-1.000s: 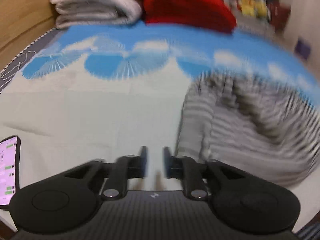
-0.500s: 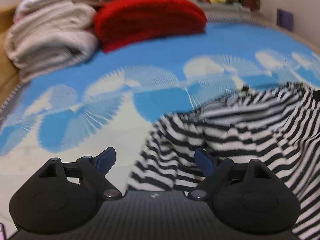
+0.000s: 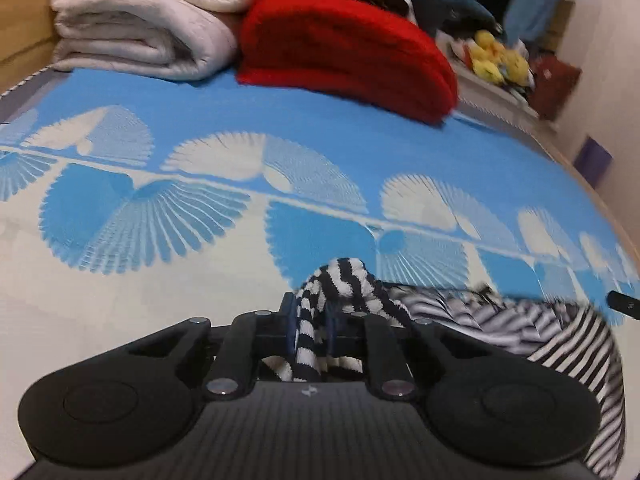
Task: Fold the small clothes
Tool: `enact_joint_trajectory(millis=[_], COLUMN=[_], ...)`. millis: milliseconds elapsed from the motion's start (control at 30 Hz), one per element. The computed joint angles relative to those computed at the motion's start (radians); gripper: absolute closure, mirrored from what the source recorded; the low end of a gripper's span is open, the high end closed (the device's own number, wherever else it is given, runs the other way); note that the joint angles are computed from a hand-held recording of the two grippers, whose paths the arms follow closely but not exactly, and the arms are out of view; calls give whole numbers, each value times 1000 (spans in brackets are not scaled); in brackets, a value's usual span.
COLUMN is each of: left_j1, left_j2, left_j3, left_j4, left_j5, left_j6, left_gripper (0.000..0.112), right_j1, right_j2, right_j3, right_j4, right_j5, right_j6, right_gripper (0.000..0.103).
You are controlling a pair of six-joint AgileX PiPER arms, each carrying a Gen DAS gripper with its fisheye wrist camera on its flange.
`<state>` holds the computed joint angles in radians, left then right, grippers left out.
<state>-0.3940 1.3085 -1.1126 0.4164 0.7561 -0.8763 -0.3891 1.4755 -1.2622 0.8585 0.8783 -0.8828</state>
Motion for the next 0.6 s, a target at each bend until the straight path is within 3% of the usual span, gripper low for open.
enact_joint_trajectory(millis=[100,167,267,300,333,367,433,533,600], left_j1=[36,43,65,71,77,77,70,53,36], left_j2=[61,90,84,77,64,56,51,66,73], left_j3=[-4,-2,4,5,14,16,16,5,-2], left_j4=[-6,2,-74,-98,-111,-119,-131,-110,-86], left_j5=[-1,-8,-30,-44,-62,-71,-74,-53,-32], left_j6=[-7,-10,72,101,111,109,94,81,76], left_gripper=[97,96,88,78,67,62,50,49,49], right_j1=[2,22,19,7,-5,-18,-33,24,120], right_j2=[61,116,160,160,151,134,95,55,34], right_j3=[-2,-13,-66,-80,-82,-80,-60,-15,38], right_j4=[44,-38,-132,-106,-65,-19,28,-31,-168], right_j5=[-125,-195,-132,-88,-54,-18,52,60,-62], right_j6=[151,308,412,378,318,232,79,-41,-19], right_gripper=[96,96,90,89,78,59,41,36,38])
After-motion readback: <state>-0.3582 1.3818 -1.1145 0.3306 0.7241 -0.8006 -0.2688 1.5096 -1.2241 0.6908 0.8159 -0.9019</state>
